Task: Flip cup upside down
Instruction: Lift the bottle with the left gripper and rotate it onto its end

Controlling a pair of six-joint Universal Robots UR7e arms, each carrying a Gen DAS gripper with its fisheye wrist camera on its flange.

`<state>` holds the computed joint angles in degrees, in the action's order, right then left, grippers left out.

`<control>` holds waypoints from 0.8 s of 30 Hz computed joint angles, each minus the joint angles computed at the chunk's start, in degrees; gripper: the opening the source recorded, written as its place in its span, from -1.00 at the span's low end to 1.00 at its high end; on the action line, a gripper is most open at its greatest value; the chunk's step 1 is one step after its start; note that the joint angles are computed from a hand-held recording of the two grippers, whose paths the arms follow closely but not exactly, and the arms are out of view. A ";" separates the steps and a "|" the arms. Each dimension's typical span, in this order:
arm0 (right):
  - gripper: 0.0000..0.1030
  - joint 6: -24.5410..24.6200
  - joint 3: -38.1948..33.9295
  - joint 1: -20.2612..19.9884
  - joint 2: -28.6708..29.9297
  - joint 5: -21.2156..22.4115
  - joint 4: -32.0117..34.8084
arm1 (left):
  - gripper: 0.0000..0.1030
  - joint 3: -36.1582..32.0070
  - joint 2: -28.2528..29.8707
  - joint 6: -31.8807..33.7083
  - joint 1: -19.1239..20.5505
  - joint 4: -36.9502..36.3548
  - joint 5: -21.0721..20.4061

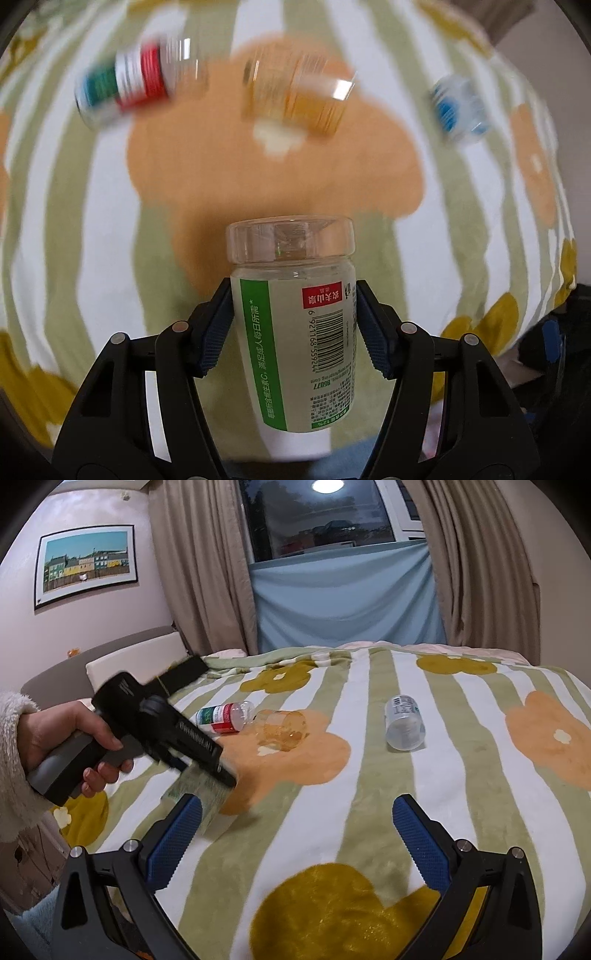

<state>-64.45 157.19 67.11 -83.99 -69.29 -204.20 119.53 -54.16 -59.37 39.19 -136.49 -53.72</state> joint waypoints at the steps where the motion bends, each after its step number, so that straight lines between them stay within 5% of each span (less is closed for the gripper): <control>1: 1.00 -0.30 0.17 0.38 -0.10 -0.38 -0.08 | 0.17 2.57 -0.46 1.72 -2.36 -4.27 4.74; 6: 1.00 -0.69 0.64 2.00 -1.10 -3.11 0.74 | 0.17 11.89 4.17 8.70 -8.24 -29.54 21.44; 12: 1.00 -2.85 2.01 2.45 -2.99 -7.34 0.83 | 0.18 12.21 14.36 19.52 -7.31 -52.15 28.70; 17: 1.00 -3.95 3.24 1.96 -2.65 -9.81 -0.56 | 0.17 11.41 16.59 16.59 -5.89 -54.68 26.60; 24: 1.00 -2.70 3.33 1.93 -1.28 -9.42 0.55 | 0.17 13.68 11.67 10.02 -8.77 -42.09 24.10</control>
<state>-67.14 160.51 69.04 -85.27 -78.72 -203.64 133.21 -42.49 -49.35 30.42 -178.58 -29.62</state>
